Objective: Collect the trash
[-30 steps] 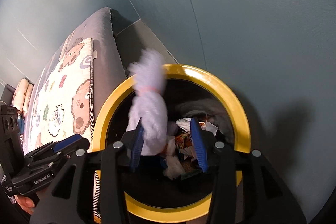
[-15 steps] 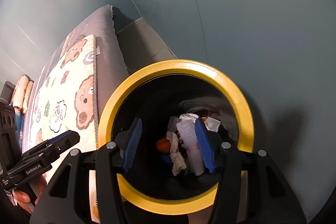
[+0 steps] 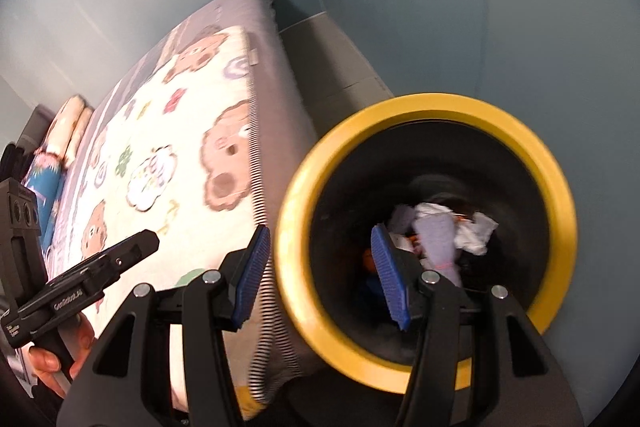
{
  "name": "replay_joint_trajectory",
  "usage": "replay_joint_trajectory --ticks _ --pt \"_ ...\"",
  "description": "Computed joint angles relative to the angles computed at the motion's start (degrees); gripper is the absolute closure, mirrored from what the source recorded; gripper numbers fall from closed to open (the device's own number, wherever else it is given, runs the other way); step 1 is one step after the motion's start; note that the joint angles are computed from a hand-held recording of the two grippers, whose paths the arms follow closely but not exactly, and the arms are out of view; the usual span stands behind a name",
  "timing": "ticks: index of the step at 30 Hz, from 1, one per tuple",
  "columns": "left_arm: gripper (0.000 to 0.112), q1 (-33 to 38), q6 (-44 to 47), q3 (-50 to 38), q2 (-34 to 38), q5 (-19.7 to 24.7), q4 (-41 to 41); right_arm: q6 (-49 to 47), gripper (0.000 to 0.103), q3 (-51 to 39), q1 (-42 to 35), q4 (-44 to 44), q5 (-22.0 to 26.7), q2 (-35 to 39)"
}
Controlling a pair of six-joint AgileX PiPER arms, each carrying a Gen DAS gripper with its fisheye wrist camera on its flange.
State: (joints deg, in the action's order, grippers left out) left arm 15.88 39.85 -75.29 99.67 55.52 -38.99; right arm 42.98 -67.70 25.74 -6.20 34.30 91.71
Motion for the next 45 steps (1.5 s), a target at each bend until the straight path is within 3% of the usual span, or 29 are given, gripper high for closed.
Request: replay_joint_trajectory --ticks 9,19,26,30,35,41,45 --pt "0.062 12.4 4.62 1.36 -1.08 1.19 0.11 3.19 0.053 -10.33 8.79 -1.79 3.33 7.33" --pt "0.062 25.54 10.52 0.51 2.28 3.48 -0.19 0.28 0.053 -24.74 15.58 1.62 9.17 17.93" --pt "0.061 33.45 15.16 -0.66 5.92 2.95 -1.18 0.24 0.053 -35.92 20.06 1.74 13.46 26.47" --pt "0.056 37.2 20.17 0.12 6.71 0.21 -4.04 2.22 0.046 -41.99 23.0 -0.49 15.8 30.89" --pt "0.042 41.2 31.78 3.99 5.12 -5.08 -11.68 9.18 0.026 -44.09 27.29 -8.76 14.84 33.15" --pt "0.024 46.36 43.73 7.37 3.08 -4.78 -24.84 19.87 0.008 -43.99 32.25 -23.54 14.45 33.01" --pt "0.019 48.91 51.73 11.03 -0.66 -4.6 -32.44 36.26 0.008 -39.73 36.94 -40.96 15.06 30.54"
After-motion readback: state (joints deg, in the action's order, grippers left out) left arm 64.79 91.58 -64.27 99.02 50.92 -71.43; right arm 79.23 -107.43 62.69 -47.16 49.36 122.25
